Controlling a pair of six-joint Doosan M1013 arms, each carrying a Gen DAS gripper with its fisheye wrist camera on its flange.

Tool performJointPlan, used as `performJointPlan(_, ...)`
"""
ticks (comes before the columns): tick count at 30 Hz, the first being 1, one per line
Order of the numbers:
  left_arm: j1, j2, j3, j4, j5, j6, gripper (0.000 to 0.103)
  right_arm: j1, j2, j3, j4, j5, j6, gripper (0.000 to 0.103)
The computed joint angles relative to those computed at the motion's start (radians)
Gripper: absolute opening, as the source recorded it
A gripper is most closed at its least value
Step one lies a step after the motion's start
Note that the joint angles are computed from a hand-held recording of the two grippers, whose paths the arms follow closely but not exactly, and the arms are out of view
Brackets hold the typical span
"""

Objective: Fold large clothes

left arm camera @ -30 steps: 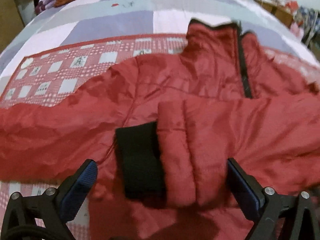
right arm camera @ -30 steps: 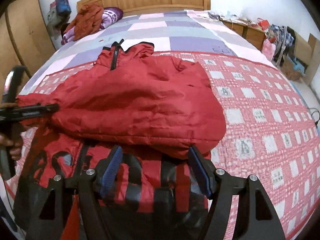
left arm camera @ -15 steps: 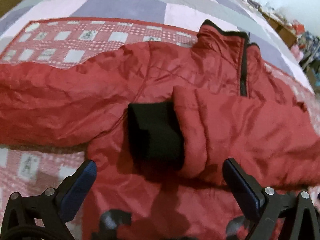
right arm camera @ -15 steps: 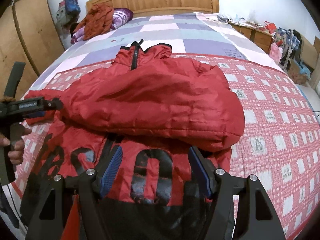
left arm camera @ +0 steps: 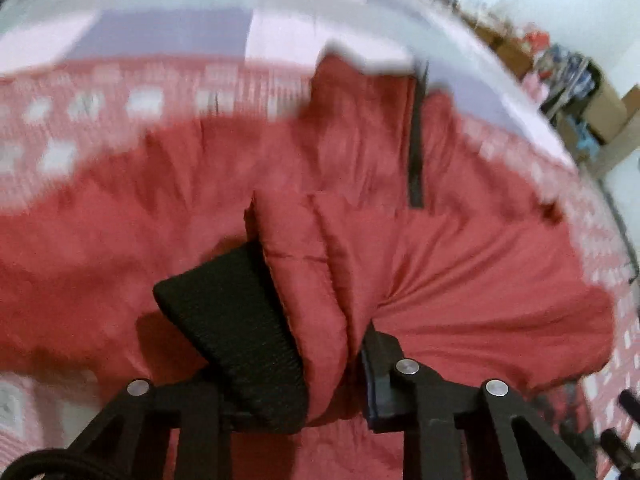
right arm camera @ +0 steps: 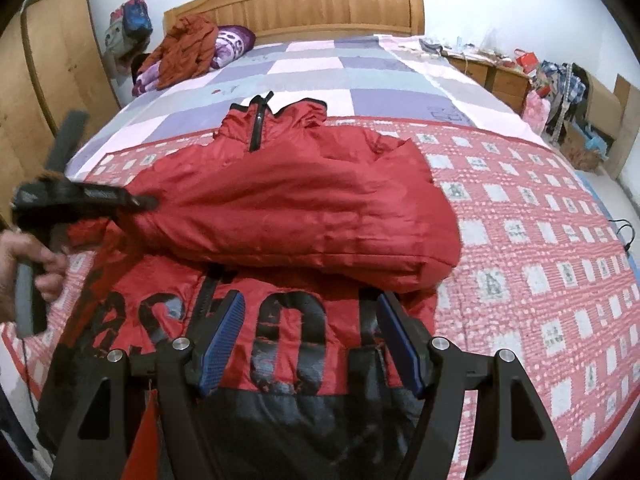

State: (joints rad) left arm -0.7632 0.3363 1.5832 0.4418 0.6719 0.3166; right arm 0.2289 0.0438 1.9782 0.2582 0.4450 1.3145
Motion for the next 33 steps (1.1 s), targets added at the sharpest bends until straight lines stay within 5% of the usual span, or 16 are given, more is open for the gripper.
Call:
performJointPlan(4, 0.000, -0.066, 0.007, 0.235, -0.002, -0.127, 0.026, 0.004, -0.010, 0.004, -0.111, -0.033, 0.102, 0.071)
performJointPlan(7, 0.012, -0.087, 0.017, 0.333, 0.086, -0.174, 0.026, 0.000, -0.010, -0.001, -0.158, -0.043, 0.160, 0.071)
performJointPlan(13, 0.066, -0.058, 0.067, 0.119, 0.180, -0.039, 0.027, 0.009, 0.003, -0.022, -0.185, -0.044, 0.185, 0.071)
performJointPlan(22, 0.043, -0.060, 0.080, 0.181, 0.186, -0.102, 0.027, 0.028, 0.142, -0.174, -0.223, -0.045, 0.152, 0.071)
performJointPlan(25, 0.036, -0.064, 0.093, 0.155, 0.187, -0.056, 0.027, 0.017, 0.216, -0.269, -0.133, 0.035, 0.101, 0.071)
performJointPlan(29, 0.033, -0.063, 0.103, 0.146, 0.172, -0.029, 0.028, 0.022, 0.362, -0.433, -0.140, 0.336, 0.035, 0.071)
performJointPlan(33, 0.029, -0.038, 0.076, 0.157, 0.188, 0.006, 0.029, 0.034, 0.422, -0.482, -0.434, 0.328, 0.301, 0.068)
